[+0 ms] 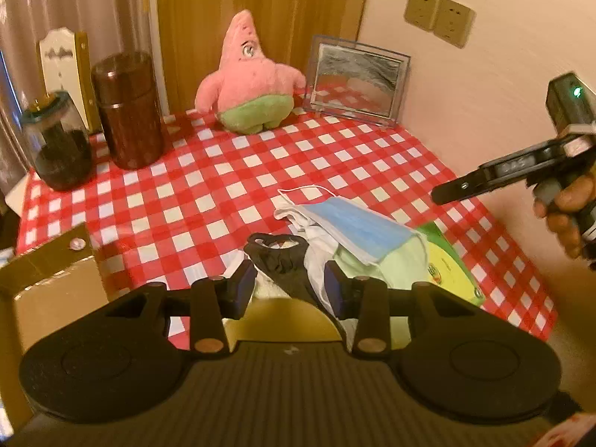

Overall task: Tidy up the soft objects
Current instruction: 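Return both tools to the pile of masks and cloths, then grasp the blue face mask with the right tool and lift it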

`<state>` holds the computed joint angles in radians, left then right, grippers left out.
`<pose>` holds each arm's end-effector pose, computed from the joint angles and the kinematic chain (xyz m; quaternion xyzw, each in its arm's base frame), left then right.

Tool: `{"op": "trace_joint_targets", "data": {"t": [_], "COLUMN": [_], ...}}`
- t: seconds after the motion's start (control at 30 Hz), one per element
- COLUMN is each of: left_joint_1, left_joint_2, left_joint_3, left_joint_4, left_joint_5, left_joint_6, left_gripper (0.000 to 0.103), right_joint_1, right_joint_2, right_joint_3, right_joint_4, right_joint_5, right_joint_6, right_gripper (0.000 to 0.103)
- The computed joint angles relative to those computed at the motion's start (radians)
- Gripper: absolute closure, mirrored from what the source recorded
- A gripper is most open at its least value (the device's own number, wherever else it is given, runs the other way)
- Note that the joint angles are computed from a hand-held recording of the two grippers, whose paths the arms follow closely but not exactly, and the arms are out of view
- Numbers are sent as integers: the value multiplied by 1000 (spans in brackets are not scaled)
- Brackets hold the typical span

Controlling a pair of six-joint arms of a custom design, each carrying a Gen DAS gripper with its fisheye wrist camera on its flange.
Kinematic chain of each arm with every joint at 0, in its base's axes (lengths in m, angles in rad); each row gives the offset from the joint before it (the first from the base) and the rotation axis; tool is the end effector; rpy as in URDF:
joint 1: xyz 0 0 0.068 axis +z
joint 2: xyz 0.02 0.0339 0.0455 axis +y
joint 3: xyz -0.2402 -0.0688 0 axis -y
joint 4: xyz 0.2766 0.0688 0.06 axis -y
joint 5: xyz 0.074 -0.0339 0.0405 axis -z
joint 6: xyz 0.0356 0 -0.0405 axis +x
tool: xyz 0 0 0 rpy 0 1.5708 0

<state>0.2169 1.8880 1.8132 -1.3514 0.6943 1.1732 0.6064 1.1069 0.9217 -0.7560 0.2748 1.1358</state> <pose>0.3856 0.0616 0.2806 0.4534 0.8214 -0.2171 0.2695 0.2185 0.1398 0.2488 0.2874 0.8980 0.1508 0.2971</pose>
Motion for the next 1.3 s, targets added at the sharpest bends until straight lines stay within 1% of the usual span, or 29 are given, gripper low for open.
{"op": "trace_joint_targets", "data": {"t": [0.07,0.17,0.33,0.5,0.53,0.57,0.6,0.67,0.7,0.73,0.77,0.8,0.87,1.0,1.1,1.23,1.3], "left_joint_1": [-18,-30,-54,-73,-75,-78,-80,-83,-86,-89,-93,-97,-107,-146,-184,-246,-278], "left_joint_2": [32,68,120,149,152,154,159,160,159,157,154,151,144,140,129,126,116], "left_joint_3": [31,69,110,116,117,117,122,120,118,115,111,108,100,95,80,56,23], "left_joint_4": [8,4,12,27,28,29,26,29,30,30,30,29,22,0,6,21,54], "left_joint_5": [-13,-17,-33,-44,-44,-44,-44,-47,-50,-51,-53,-56,-61,-82,-110,-197,-258], "left_joint_6": [-23,-30,-49,-54,-56,-59,-60,-62,-63,-63,-63,-60,-52,-47,-50,-35,-39], "left_gripper": [66,66,66,66,66,66,66,66,66,66,66,66,66,66,66,66,66], "right_joint_1": [-52,-96,-145,-166,-164,-164,-163,-159,-155,-152,-148,-141,-122,-87,-53,-5,21], "right_joint_2": [27,70,157,232,245,257,264,276,274,268,253,240,210,110,35,-53,-99], "right_joint_3": [-19,-40,-61,-56,-49,-45,-42,-31,-31,-35,-41,-44,-44,-58,-65,-90,-115], "right_joint_4": [52,117,219,273,279,284,286,284,283,282,282,278,264,217,173,129,116], "right_joint_5": [-54,-107,-169,-208,-211,-215,-218,-218,-216,-212,-208,-198,-164,-85,-8,84,118], "right_joint_6": [-21,-41,-56,-71,-76,-84,-89,-97,-101,-100,-96,-93,-91,-85,-71,-29,6], "right_gripper": [28,28,28,29,33,42,46,69,76,89,98,100,101,101,101,101,101]}}
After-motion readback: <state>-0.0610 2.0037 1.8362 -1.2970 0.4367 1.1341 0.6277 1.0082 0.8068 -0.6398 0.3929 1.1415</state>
